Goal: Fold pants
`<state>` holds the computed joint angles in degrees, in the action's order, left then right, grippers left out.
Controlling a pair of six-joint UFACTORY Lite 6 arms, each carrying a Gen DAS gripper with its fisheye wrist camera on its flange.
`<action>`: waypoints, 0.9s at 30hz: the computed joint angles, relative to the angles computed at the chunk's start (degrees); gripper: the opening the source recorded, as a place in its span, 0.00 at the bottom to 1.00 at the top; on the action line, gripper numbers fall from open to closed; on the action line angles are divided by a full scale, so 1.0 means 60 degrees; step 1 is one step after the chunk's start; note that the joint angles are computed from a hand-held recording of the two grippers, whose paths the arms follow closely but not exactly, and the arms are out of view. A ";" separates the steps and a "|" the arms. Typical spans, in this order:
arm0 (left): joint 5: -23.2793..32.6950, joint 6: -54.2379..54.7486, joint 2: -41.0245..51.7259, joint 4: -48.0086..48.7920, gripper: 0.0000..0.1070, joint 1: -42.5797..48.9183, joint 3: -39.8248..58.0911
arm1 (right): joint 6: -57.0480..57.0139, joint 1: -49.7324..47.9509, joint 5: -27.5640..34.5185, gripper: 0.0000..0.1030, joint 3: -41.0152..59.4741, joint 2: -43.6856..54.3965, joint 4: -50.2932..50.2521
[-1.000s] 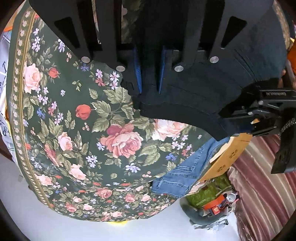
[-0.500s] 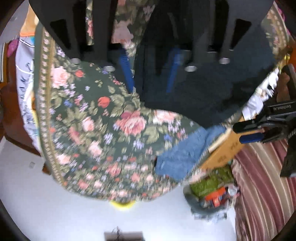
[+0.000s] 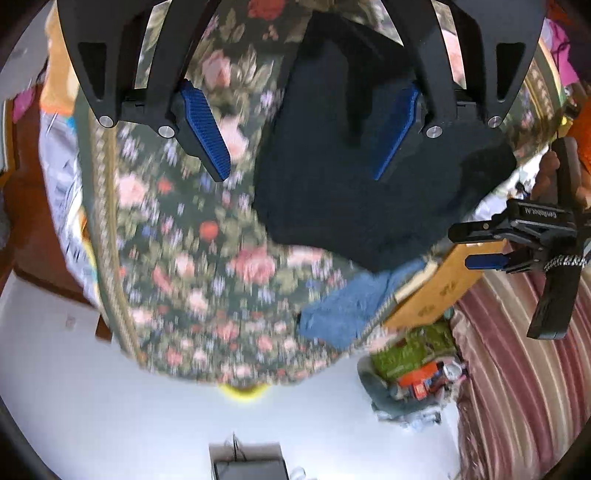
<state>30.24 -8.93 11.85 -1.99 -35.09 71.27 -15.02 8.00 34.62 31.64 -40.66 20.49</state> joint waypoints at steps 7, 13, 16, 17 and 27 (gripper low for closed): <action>0.0888 0.2939 0.1362 -0.3492 0.88 0.0881 0.0643 | -0.3806 -0.1993 0.0652 0.73 -0.0806 0.1411 0.3645; 0.1777 0.3556 0.2809 -0.4164 0.89 0.0862 0.2239 | -0.5765 -0.2597 0.1405 0.73 -0.0290 0.3389 0.5505; 0.1734 0.3717 0.3212 -0.4410 0.82 0.0777 0.2651 | -0.6086 -0.2401 0.1457 0.72 0.0068 0.3969 0.5684; 0.1747 0.3686 0.3339 -0.4423 0.79 0.0744 0.2805 | -0.6112 -0.2292 0.1450 0.68 0.0184 0.4112 0.5710; 0.1500 0.3807 0.2800 -0.4572 0.48 0.0729 0.2372 | -0.4506 -0.1137 0.0300 0.29 0.0243 0.3459 0.4806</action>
<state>39.23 13.91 28.65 -29.43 -30.71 85.49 -42.06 1.17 36.42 33.10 -19.90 49.32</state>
